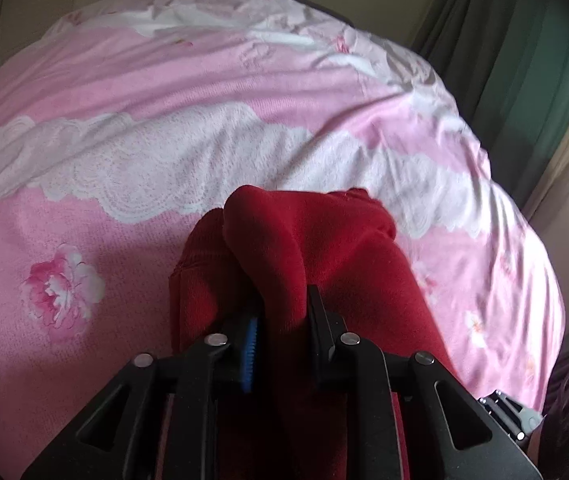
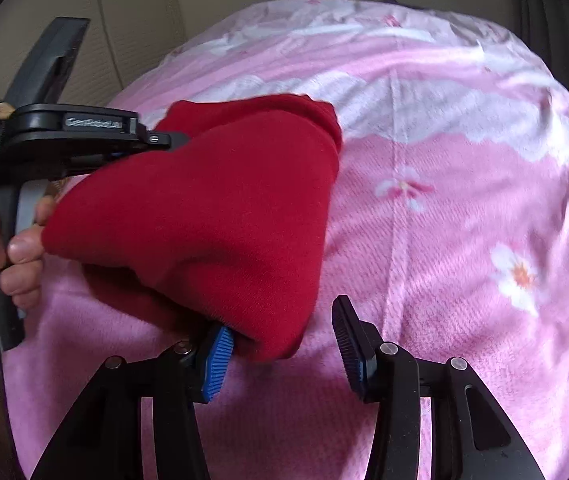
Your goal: Fold small clothes
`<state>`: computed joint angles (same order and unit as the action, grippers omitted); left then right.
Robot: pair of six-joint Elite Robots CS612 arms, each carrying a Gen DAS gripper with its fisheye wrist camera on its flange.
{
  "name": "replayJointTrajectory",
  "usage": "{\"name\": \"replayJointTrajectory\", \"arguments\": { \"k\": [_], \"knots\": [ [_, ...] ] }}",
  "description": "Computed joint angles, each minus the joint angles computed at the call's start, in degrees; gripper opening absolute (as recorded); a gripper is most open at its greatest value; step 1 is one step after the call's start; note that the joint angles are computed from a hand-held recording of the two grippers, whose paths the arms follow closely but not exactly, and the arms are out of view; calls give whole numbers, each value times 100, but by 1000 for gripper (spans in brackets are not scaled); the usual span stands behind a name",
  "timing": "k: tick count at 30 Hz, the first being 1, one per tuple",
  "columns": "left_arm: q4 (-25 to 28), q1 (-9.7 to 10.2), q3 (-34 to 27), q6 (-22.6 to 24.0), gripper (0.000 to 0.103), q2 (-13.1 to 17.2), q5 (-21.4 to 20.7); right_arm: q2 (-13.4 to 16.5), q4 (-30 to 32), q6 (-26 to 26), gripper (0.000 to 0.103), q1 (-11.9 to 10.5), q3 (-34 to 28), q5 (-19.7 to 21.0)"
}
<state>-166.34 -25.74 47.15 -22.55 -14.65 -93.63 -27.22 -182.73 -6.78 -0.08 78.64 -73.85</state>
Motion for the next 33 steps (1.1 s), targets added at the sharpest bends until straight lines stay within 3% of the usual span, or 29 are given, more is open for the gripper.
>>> {"name": "replayJointTrajectory", "arguments": {
  "k": [4, 7, 11, 14, 18, 20, 21, 22, 26, 27, 29, 30, 33],
  "knots": [
    [-207, -45, 480, -56, 51, -313, 226, -144, -251, 7, 60, -33, 258, -22],
    [-621, -121, 1016, 66, 58, -600, 414, -286, -490, 108, 60, -109, 516, 145],
    [-1352, -239, 1804, 209, 58, -935, 599, -452, -878, 198, 63, -204, 817, 233],
    [-1559, -309, 2070, 458, 58, -1004, 679, -530, -1035, 276, 66, -257, 965, 311],
    [-1650, -336, 2114, 596, 50, -950, 691, -552, -953, 195, 66, -242, 980, 256],
    [-1730, -329, 2121, 605, 43, -928, 682, -519, -916, 113, 66, -212, 938, 259],
    [-1733, -322, 2111, 636, 29, -917, 639, -485, -876, 58, 66, -189, 881, 246],
    [-1686, -320, 2097, 664, 26, -909, 612, -453, -827, -29, 66, -155, 830, 219],
    [-1620, -312, 2099, 540, 23, -884, 597, -291, -578, -352, 65, 17, 542, -91],
    [-1624, -309, 2111, 533, 23, -882, 592, -254, -550, -350, 62, 33, 481, -90],
    [-1645, -294, 2132, 497, 22, -880, 551, -184, -487, -352, 47, 61, 359, -51],
    [-1664, -279, 2137, 461, 22, -876, 509, -159, -414, -358, 32, 69, 306, -30],
    [-1694, -244, 2132, 359, 22, -860, 421, -102, -445, -393, 31, 79, 231, 15]
  ]
}}
